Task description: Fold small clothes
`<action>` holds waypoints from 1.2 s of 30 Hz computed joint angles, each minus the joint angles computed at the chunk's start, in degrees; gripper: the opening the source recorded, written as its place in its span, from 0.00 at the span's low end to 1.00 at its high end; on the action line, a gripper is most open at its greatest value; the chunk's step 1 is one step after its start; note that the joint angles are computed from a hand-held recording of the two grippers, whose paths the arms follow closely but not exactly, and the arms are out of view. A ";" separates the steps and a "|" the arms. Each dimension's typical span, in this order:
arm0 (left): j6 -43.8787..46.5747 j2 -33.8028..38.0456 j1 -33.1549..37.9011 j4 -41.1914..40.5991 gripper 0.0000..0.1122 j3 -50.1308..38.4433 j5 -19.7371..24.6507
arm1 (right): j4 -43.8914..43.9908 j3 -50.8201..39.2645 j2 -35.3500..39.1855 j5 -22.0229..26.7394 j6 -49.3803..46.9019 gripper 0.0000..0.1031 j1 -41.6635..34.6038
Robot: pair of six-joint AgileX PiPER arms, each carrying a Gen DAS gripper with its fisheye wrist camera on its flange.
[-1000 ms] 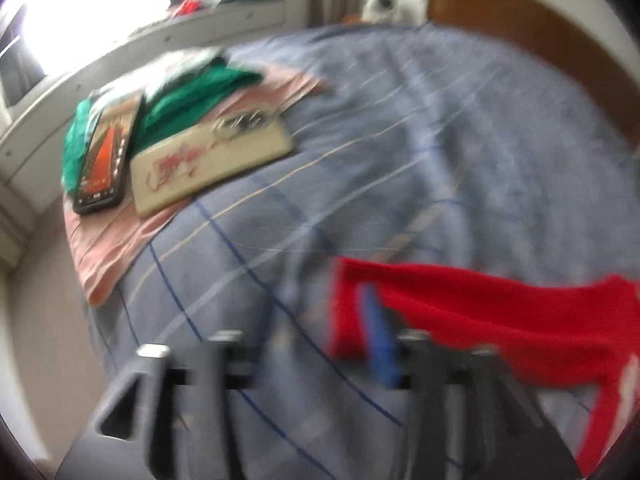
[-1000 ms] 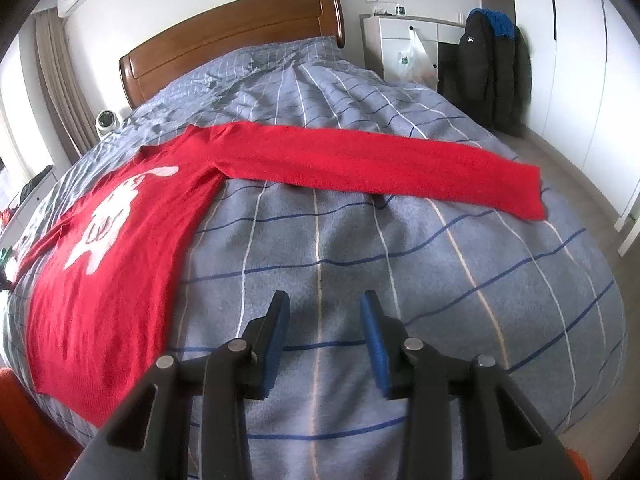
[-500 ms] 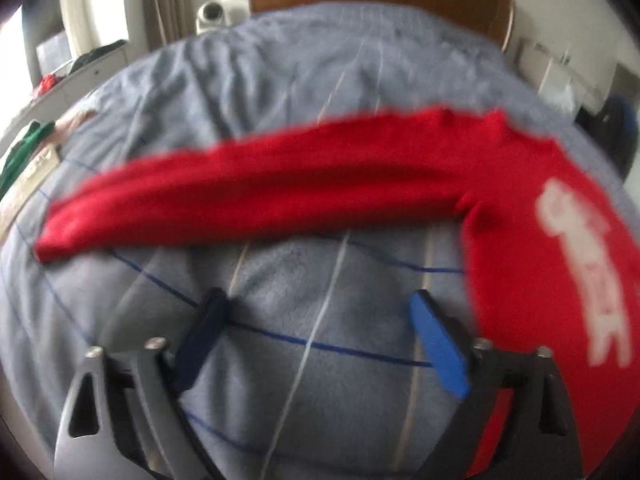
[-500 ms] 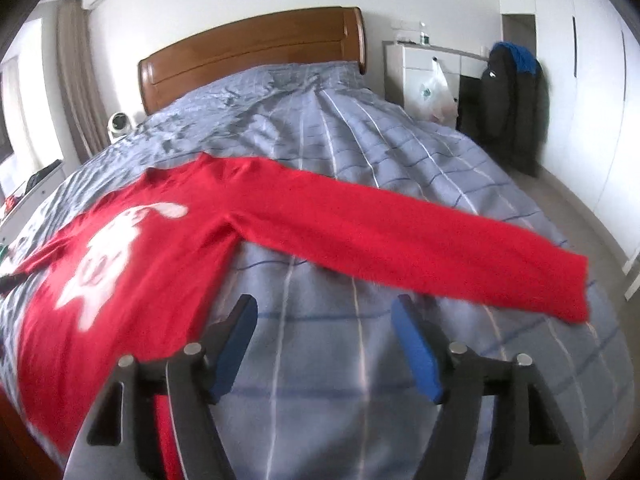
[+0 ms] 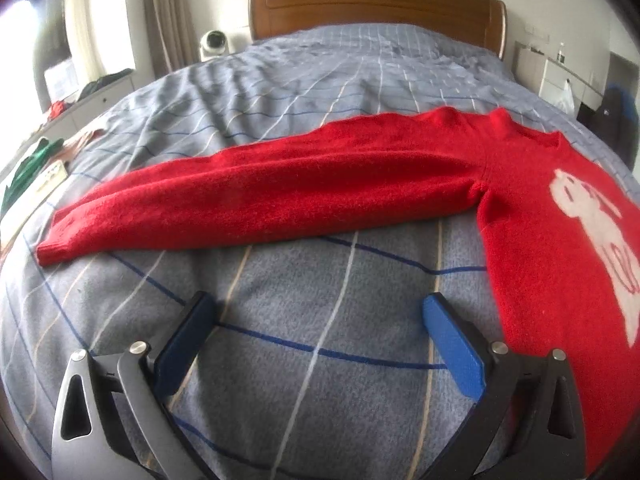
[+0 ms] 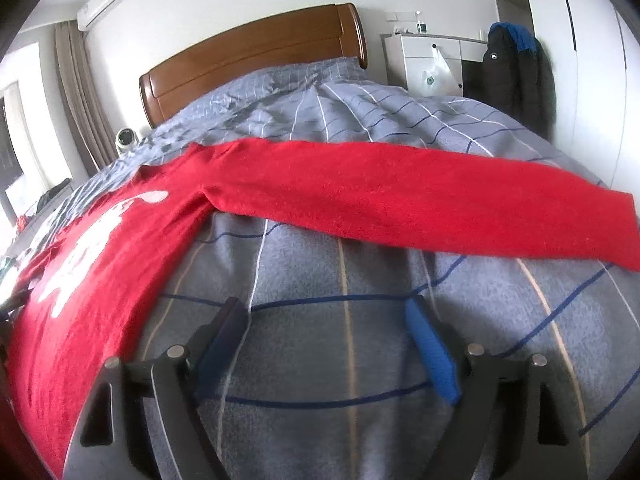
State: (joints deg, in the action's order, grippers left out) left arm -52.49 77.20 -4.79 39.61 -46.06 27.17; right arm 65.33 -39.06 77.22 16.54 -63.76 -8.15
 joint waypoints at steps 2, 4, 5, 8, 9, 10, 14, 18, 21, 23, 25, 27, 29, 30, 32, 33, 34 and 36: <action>-0.02 0.05 -0.04 -0.18 0.91 -0.02 0.00 | 0.25 0.45 -0.06 -1.53 -0.16 0.79 1.01; -0.29 0.08 -0.09 0.25 0.91 -0.01 0.11 | -1.93 0.43 -0.21 -2.23 2.08 0.80 1.64; -0.39 0.18 -0.07 0.38 0.91 -0.07 0.16 | -2.53 0.36 -0.16 -2.43 2.66 0.80 1.78; -2.11 0.46 -0.85 1.98 0.91 -0.17 1.12 | -3.25 0.40 -0.19 -2.74 3.35 0.80 1.97; -2.58 0.55 -1.08 2.51 0.91 -0.22 1.47 | -3.45 0.31 -0.13 -2.68 3.41 0.80 1.83; -2.91 0.68 -1.26 2.76 0.91 -0.32 1.65 | -4.43 0.23 -0.08 -2.98 4.37 0.80 2.08; -3.27 0.77 -1.40 3.07 0.91 -0.32 1.69 | -6.12 0.22 0.04 -3.97 5.94 0.80 2.69; -3.09 0.71 -1.37 3.01 0.91 -0.34 1.80 | -8.32 0.20 0.14 -4.83 8.09 0.80 3.29; -4.21 0.75 -1.83 4.22 0.91 -0.31 2.41 | -10.87 0.08 0.12 -5.25 10.63 0.80 3.68; -5.28 0.72 -2.20 5.17 0.91 -0.23 2.78 | -10.87 0.07 0.17 -5.28 10.57 0.80 3.68; -6.15 0.49 -2.58 5.78 0.91 -0.17 3.44 | -10.87 0.07 0.17 -5.28 10.57 0.80 3.68; -10.19 -0.45 -4.05 9.19 0.91 0.78 4.74 | -10.78 0.07 0.14 -5.22 10.47 0.80 3.63; -15.83 -1.35 -6.49 13.84 0.91 2.04 7.28 | -11.58 0.03 0.16 -5.35 11.34 0.80 3.71; -16.57 -1.20 -7.21 14.28 0.91 2.00 8.36 | -12.14 0.04 0.13 -5.42 11.92 0.80 3.79; -17.08 -0.62 -8.14 14.76 0.91 1.47 9.96 | -12.52 0.02 0.10 -5.38 12.25 0.80 3.77; -16.73 -0.63 -7.96 14.58 0.91 1.47 9.76 | -12.28 0.03 0.10 -5.30 11.99 0.80 3.70; -15.21 -0.74 -7.13 13.19 0.91 1.38 8.89 | -12.20 0.03 0.09 -5.34 11.97 0.80 3.75; -11.51 -1.33 -4.73 9.39 0.91 1.54 6.16 | -12.03 0.04 0.09 -5.33 11.79 0.80 3.73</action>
State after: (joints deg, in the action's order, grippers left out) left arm -64.01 75.87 -9.51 49.00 -44.52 33.32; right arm 53.30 -39.02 77.31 11.21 -51.97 -4.42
